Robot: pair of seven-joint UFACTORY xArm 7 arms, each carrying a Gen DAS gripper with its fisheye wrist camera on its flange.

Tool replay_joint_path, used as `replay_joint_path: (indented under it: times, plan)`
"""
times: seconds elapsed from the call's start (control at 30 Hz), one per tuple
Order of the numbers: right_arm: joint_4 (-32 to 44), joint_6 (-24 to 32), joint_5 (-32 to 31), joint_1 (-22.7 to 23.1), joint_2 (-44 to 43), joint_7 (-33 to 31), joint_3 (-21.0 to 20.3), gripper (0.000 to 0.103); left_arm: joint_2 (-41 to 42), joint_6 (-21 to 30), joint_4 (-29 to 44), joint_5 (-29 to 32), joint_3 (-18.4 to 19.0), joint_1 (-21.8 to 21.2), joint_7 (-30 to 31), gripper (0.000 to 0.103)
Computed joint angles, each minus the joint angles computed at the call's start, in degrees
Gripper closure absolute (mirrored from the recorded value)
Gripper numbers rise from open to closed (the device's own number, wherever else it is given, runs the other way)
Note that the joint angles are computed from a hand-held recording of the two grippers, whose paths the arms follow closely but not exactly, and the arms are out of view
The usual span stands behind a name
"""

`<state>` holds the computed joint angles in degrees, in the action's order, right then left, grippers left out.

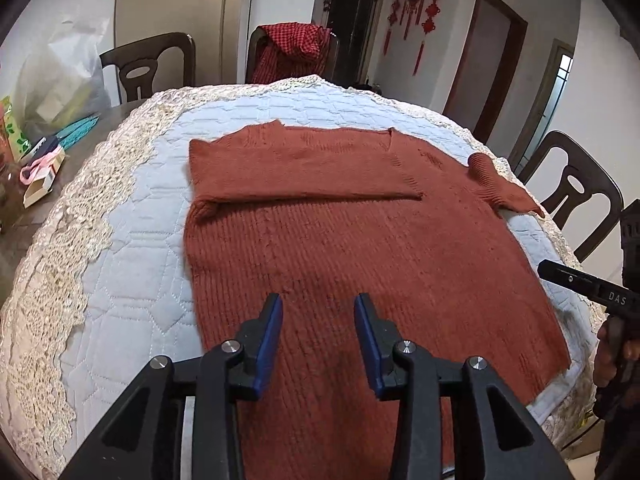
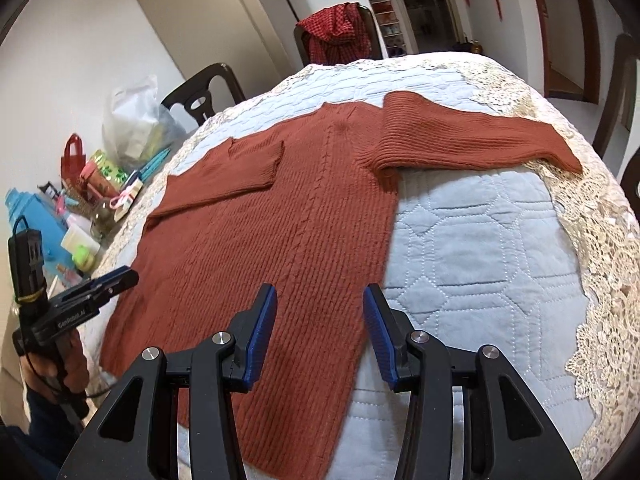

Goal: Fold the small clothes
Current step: 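Grasp the other sleeve cuff with the right gripper and lift it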

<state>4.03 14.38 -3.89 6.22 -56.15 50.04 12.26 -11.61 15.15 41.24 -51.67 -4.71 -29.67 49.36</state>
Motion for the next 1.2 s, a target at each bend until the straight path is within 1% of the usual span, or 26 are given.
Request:
replay_joint_path:
  times: [0.1,0.23,0.3,0.37,0.43,0.47,0.57,0.67,0.77,0.83,0.9,0.97,1.0,1.13,1.2]
  plan:
    - [-0.7,-0.5,0.3,-1.4,-1.0,0.2,-0.9,0.057,1.0,-0.1,1.4,-0.7,-0.2,-0.4,0.7,0.059]
    - [-1.1,-0.8,0.6,-3.7,-1.8,0.2,-2.0,0.057,3.2,-0.6,3.6,-0.6,-1.3,-0.1,0.8,0.059]
    - [-1.5,-1.8,0.8,-5.1,-1.7,-0.3,-3.2,0.057,4.4,-0.8,4.6,-0.6,-1.9,0.2,0.9,0.059]
    - [-1.6,-3.6,1.5,-6.3,-0.5,-1.1,-5.0,0.057,5.6,-0.8,5.6,-0.8,-2.5,0.7,0.9,0.059]
    - [-1.3,-6.2,2.9,-6.8,2.4,-2.6,-8.0,0.057,6.5,-0.8,6.1,-0.3,-3.2,1.3,0.3,0.059]
    - [-1.2,-7.5,3.8,-6.6,3.9,-3.4,-9.6,0.057,7.0,-0.7,6.3,-0.1,-3.5,1.6,0.2,0.059]
    - [-0.7,-13.2,6.8,-4.3,9.4,-6.8,-15.4,0.057,8.0,-0.5,6.4,1.0,-4.3,2.5,-0.8,0.059]
    - [-0.2,-18.0,9.6,-1.9,12.6,-9.3,-19.3,0.057,8.4,-0.9,6.1,0.5,-4.9,2.9,-0.1,0.058]
    - [-0.3,-22.7,12.2,0.4,14.4,-10.1,-23.0,0.057,8.3,-0.9,6.0,-1.3,-5.2,3.0,1.8,0.055]
    - [-1.0,-26.3,13.9,1.7,15.0,-9.2,-25.2,0.057,8.4,-0.7,6.1,-2.1,-5.2,3.1,2.5,0.054]
    - [-1.5,-28.4,14.9,1.7,15.4,-7.8,-25.6,0.057,8.4,-0.4,6.2,-3.3,-5.2,3.2,3.3,0.054]
    - [-1.5,-28.9,15.1,0.2,15.8,-7.1,-24.5,0.057,8.5,-0.1,6.4,-3.9,-5.3,3.4,3.7,0.053]
    - [-1.4,-28.7,15.2,-1.4,16.1,-6.8,-23.1,0.057,8.6,0.0,6.5,-4.1,-5.4,3.4,3.8,0.053]
    - [0.4,-28.5,15.1,-5.5,18.5,-6.5,-20.4,0.057,8.8,0.4,6.8,-4.4,-5.6,3.7,4.0,0.051]
    - [1.1,-27.7,15.2,-8.6,19.0,-6.4,-17.5,0.058,8.7,0.4,6.8,-4.5,-5.7,3.8,4.1,0.051]
